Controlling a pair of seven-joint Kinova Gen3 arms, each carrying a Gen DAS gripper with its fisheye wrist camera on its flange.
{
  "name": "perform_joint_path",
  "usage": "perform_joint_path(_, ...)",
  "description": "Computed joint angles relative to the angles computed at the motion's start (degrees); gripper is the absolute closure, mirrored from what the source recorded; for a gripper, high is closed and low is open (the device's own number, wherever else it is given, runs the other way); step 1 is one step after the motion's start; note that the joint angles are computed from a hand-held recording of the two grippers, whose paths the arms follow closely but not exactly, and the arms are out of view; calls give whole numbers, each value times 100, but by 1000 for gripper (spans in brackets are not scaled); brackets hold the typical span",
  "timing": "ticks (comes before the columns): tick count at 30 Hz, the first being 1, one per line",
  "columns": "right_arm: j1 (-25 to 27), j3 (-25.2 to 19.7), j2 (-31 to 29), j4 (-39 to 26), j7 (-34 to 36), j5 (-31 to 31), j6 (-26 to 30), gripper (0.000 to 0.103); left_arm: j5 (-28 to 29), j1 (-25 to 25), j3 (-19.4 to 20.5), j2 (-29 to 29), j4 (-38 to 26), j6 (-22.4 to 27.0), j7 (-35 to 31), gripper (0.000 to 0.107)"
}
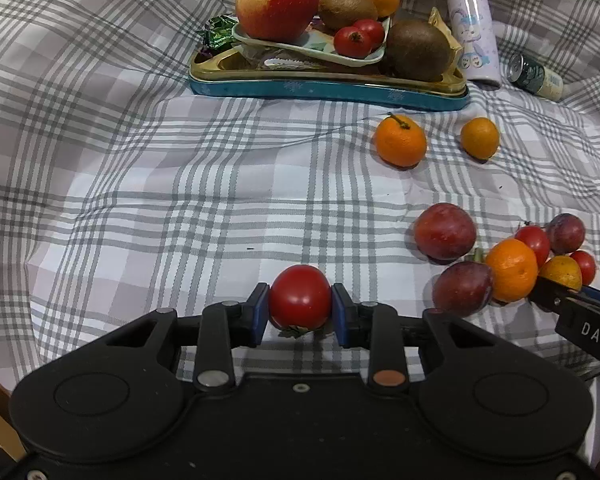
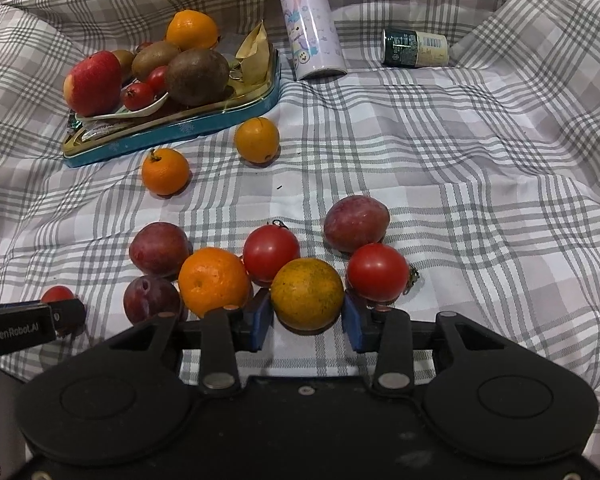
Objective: Organize fruits
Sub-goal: 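Carry the tomato and tangerine over the white box and lower them inside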
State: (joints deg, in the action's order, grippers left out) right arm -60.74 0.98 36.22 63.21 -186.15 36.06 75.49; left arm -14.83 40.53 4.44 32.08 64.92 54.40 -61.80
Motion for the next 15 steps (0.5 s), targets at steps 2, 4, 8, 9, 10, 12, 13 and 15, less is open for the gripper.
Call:
perform_joint_path(2, -51, 16, -41, 41, -65, 51, -3, 63, -9, 7, -8, -67, 71, -57, 21, 67)
perform_joint_path(4, -98, 22, -75, 49, -122, 101, 33, 63, -75, 53, -31, -146, 146, -113, 71, 67)
perform_joint_path(8, -210, 10, -168, 77, -258, 225, 117, 63, -111, 54, 3, -331, 282, -197, 103, 67)
perform_joint_path(9, -245, 5, -179, 63, -280, 266, 156, 63, -148, 76, -1, -398, 341, -236, 132, 67)
perform_joint_path(10, -284, 0, -201, 57, -305, 307, 194, 63, -178, 89, 5, -454, 388, -270, 154, 67)
perform_joint_path(12, -367, -19, -250, 62, -362, 397, 251, 63, -204, 92, 40, -589, 494, -317, 177, 67)
perform_joint_path(13, -418, -30, -276, 57, -395, 441, 294, 63, -206, 84, 66, -654, 545, -330, 177, 67)
perform_joint_path(15, -504, -72, -301, -12, -420, 478, 413, 63, -231, 90, 107, -810, 686, -374, 197, 67)
